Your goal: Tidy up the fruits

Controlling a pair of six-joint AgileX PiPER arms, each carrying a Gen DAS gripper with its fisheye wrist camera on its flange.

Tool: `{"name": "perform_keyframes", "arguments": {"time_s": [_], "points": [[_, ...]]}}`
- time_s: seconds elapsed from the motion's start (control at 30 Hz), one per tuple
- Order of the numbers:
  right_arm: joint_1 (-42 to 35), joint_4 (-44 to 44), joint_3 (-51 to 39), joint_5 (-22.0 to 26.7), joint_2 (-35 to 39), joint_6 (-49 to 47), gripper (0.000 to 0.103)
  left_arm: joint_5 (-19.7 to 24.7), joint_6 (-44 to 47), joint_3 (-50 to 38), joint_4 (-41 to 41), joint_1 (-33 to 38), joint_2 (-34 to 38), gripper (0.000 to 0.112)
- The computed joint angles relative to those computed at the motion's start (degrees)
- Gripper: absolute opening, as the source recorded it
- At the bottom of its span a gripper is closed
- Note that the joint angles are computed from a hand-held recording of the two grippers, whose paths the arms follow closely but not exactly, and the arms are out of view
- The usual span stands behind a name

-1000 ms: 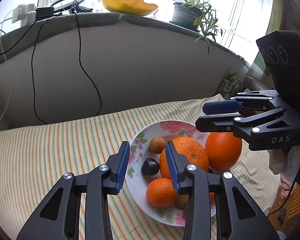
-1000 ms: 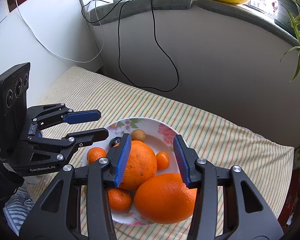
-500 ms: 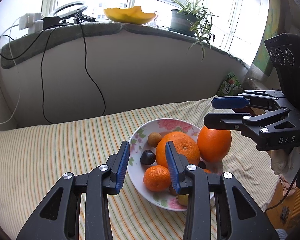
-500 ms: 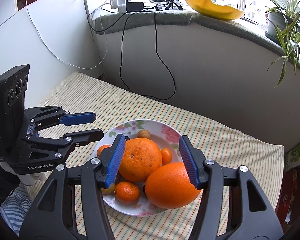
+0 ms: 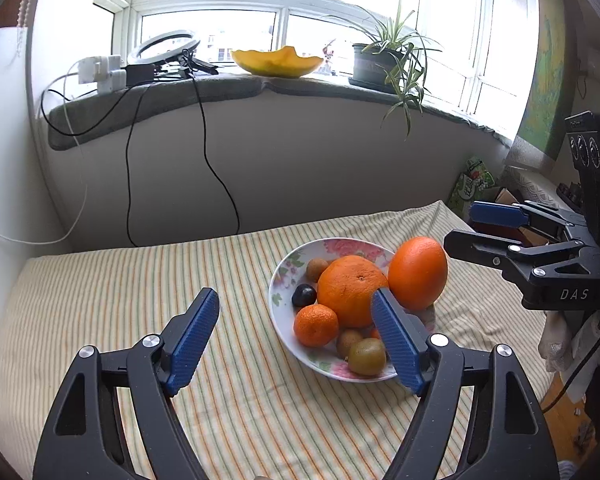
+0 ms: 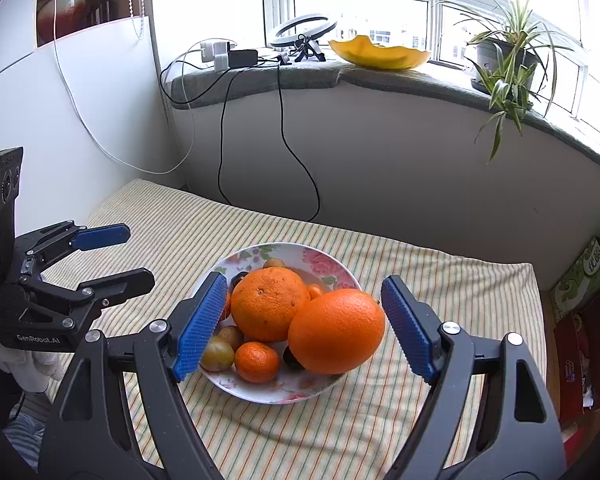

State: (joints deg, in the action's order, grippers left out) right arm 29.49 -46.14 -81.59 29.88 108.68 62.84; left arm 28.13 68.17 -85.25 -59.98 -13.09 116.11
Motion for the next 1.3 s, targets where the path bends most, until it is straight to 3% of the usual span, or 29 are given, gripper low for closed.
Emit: {"name": "perform_keyframes", "arguments": {"time_s": [0.23, 0.3, 0.43, 0.73, 1.3], "points": [[4.9, -15.5, 10.1, 3.0, -5.3, 22.4, 0.094, -5.4, -0.2, 7.5, -1.4, -0.4, -5.9, 0.082], [6.0, -18.0, 12.2, 4.2, -6.0, 27.0, 0.094, -7.8, 2.0, 9.6, -3.1, -1.0, -7.2, 0.082], [7.2, -21.8, 15.8, 4.4, -7.7, 34.8, 0.094, -8.4, 3.4, 11.4, -4.6, -1.6, -8.1, 0.082], [9.3, -23.4, 17.2, 7.0, -8.9, 37.6, 0.094, -9.6, 5.4, 13.9, -6.4, -2.4, -9.5, 0.083], [9.6, -23.0, 16.9, 6.4, -8.7, 37.7, 0.094, -9.7, 9.0, 16.0, -9.9, -1.8, -10.9, 0.083]]}}
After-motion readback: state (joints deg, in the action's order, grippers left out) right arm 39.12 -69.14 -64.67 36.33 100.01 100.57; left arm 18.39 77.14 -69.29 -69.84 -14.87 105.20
